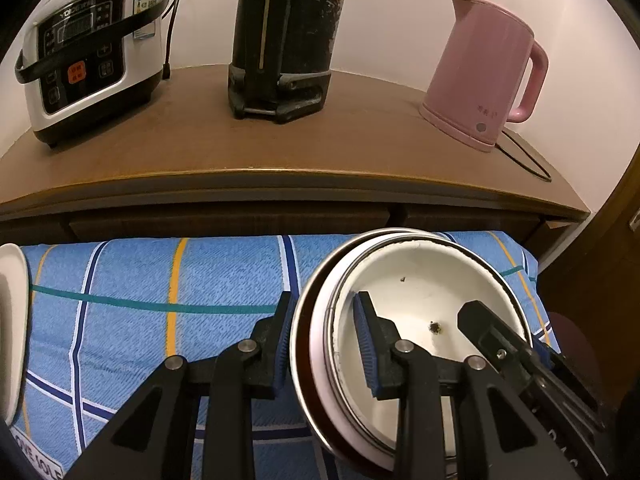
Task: Organize plates and bowls
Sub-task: 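Close both grippers on the rim of the stacked bowls, then lift the bowl stack with both grippers off the table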
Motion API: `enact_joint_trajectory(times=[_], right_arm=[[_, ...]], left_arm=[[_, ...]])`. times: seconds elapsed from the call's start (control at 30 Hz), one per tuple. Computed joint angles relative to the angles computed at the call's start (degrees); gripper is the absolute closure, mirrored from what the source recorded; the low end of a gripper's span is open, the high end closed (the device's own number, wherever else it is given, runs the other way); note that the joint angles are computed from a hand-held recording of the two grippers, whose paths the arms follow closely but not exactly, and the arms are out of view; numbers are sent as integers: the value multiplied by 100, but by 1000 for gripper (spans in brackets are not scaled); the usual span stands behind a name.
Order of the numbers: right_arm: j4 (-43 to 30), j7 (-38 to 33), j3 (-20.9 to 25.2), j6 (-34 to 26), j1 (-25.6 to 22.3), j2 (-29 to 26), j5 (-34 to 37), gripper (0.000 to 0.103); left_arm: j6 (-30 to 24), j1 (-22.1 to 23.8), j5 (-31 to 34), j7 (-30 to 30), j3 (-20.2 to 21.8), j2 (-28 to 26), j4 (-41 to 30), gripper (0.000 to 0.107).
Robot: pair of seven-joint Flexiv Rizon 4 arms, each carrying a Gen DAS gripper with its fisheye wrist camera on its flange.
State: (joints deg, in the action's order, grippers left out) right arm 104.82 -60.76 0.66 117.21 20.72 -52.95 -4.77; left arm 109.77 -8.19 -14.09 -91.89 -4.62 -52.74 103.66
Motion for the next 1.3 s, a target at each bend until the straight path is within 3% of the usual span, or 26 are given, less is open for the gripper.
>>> enact_joint_trajectory(times=[0.57,1.3], right_arm=[[345,-20,-211,-294,295,319,242,74],[1537,-311,-204,236,659,851,886,75]], left_arm=[[-139,-134,-89,-48,106,218,297,75],[299,-460,36,-210,227,809,1472,75]])
